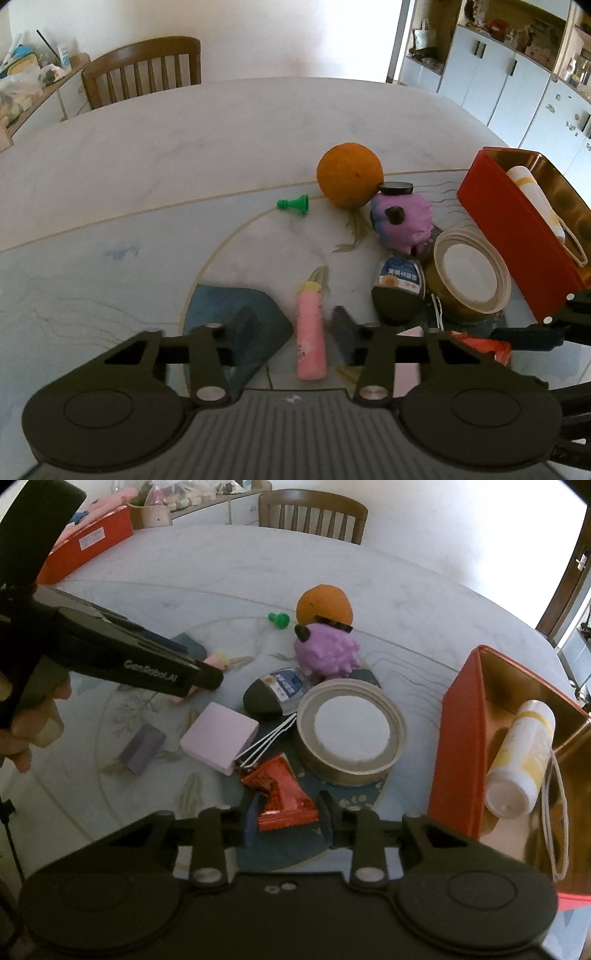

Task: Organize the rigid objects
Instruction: 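Grasp the small pink bottle with the left tool while the right tool grasps the red wrapper packet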

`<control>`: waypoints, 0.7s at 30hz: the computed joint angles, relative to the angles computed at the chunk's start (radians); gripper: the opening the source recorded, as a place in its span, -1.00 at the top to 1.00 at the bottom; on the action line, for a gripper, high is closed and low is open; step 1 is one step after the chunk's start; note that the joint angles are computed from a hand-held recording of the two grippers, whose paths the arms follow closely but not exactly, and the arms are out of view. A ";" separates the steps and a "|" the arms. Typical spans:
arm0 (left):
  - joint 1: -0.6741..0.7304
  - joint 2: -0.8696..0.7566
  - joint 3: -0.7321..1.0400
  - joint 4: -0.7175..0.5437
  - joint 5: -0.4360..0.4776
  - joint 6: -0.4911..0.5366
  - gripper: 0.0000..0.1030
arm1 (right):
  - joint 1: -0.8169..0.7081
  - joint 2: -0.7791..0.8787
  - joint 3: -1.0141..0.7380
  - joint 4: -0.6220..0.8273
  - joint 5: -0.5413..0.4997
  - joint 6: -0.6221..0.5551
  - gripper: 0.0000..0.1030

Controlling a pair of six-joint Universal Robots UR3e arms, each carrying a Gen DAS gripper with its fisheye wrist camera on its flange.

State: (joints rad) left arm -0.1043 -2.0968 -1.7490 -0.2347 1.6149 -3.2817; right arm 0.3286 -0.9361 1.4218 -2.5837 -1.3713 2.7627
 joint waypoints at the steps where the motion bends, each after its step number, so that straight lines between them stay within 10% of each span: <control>1: 0.000 0.000 0.001 0.001 -0.002 0.002 0.35 | 0.001 0.000 0.002 -0.004 -0.002 0.000 0.38; 5: -0.001 0.005 -0.003 -0.002 -0.012 0.000 0.70 | 0.001 -0.009 0.027 -0.030 -0.003 0.017 0.39; 21: -0.009 0.113 -0.041 -0.062 -0.013 -0.049 0.70 | -0.016 -0.152 0.159 -0.114 0.018 0.118 0.39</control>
State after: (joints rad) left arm -0.1131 -1.9834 -1.7898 -0.2971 1.6018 -3.3311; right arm 0.3123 -1.0884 1.5805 -2.6972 -1.3536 2.8803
